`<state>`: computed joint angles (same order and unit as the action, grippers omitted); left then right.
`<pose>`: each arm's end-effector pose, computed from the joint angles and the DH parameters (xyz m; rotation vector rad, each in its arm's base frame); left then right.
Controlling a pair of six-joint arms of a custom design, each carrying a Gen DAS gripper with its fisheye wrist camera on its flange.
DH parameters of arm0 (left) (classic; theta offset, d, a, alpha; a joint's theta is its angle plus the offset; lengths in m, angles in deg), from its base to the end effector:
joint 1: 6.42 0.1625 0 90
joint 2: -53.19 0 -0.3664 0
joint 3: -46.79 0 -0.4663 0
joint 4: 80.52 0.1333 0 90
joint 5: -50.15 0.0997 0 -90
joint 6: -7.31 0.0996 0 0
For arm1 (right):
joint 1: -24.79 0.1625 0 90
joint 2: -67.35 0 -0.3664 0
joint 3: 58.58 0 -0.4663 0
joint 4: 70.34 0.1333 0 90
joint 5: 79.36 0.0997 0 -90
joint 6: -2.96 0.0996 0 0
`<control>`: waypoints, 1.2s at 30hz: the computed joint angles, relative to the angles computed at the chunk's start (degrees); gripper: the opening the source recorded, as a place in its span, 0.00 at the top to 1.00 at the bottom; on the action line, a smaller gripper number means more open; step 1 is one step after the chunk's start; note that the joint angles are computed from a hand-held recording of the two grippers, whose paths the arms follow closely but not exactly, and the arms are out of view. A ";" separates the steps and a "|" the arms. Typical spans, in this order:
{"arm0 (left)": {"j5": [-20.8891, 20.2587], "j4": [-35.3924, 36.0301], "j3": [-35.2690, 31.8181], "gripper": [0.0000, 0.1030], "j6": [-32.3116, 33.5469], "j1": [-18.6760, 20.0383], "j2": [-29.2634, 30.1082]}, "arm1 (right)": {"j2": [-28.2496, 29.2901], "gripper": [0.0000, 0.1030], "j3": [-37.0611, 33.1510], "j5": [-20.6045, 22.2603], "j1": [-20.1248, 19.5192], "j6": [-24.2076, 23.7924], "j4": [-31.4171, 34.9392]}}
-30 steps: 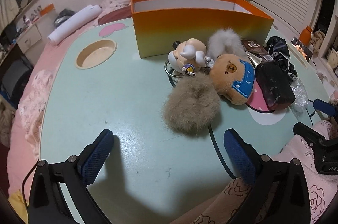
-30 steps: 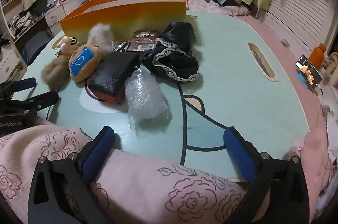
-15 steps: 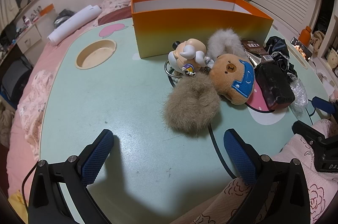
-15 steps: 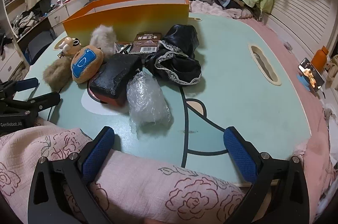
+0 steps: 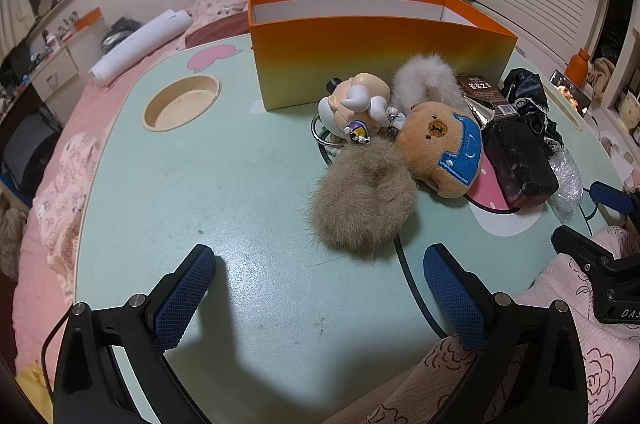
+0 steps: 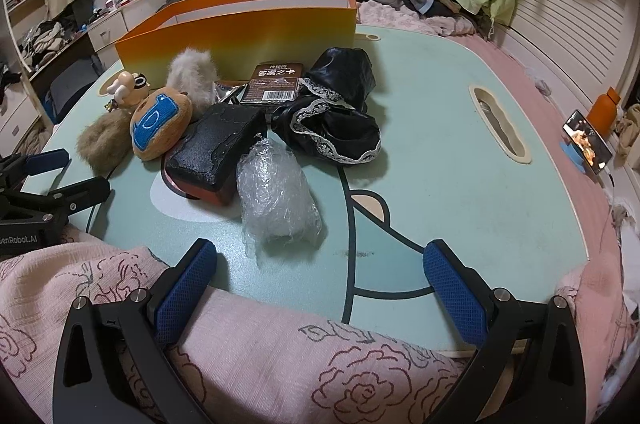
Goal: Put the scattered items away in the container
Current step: 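Move the right tool back over the items on the table, then grasp the clear plastic bag with the right tool while the left tool grasps the beige fur pompom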
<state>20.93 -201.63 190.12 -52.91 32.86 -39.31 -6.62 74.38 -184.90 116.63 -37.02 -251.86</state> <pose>-0.1361 -0.3959 0.0876 0.0403 2.1565 -0.8253 0.1219 -0.4734 0.0877 0.8440 -2.5036 0.6103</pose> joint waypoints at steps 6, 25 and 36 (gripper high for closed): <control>-0.06 0.34 0.04 0.00 -0.19 -0.20 -0.13 | 0.06 0.00 0.02 0.00 -0.06 0.04 -0.17; -0.03 -0.38 0.31 0.00 0.60 -0.20 -0.13 | -1.18 0.39 0.76 7.88 -1.26 -2.18 -0.77; 1.04 -12.55 1.89 0.00 9.09 0.57 -1.91 | -2.56 0.71 3.40 13.77 -2.91 -4.17 -5.58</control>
<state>21.97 -214.18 192.01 -43.82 33.43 -41.22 -9.18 77.78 -171.13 113.72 -41.19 -257.44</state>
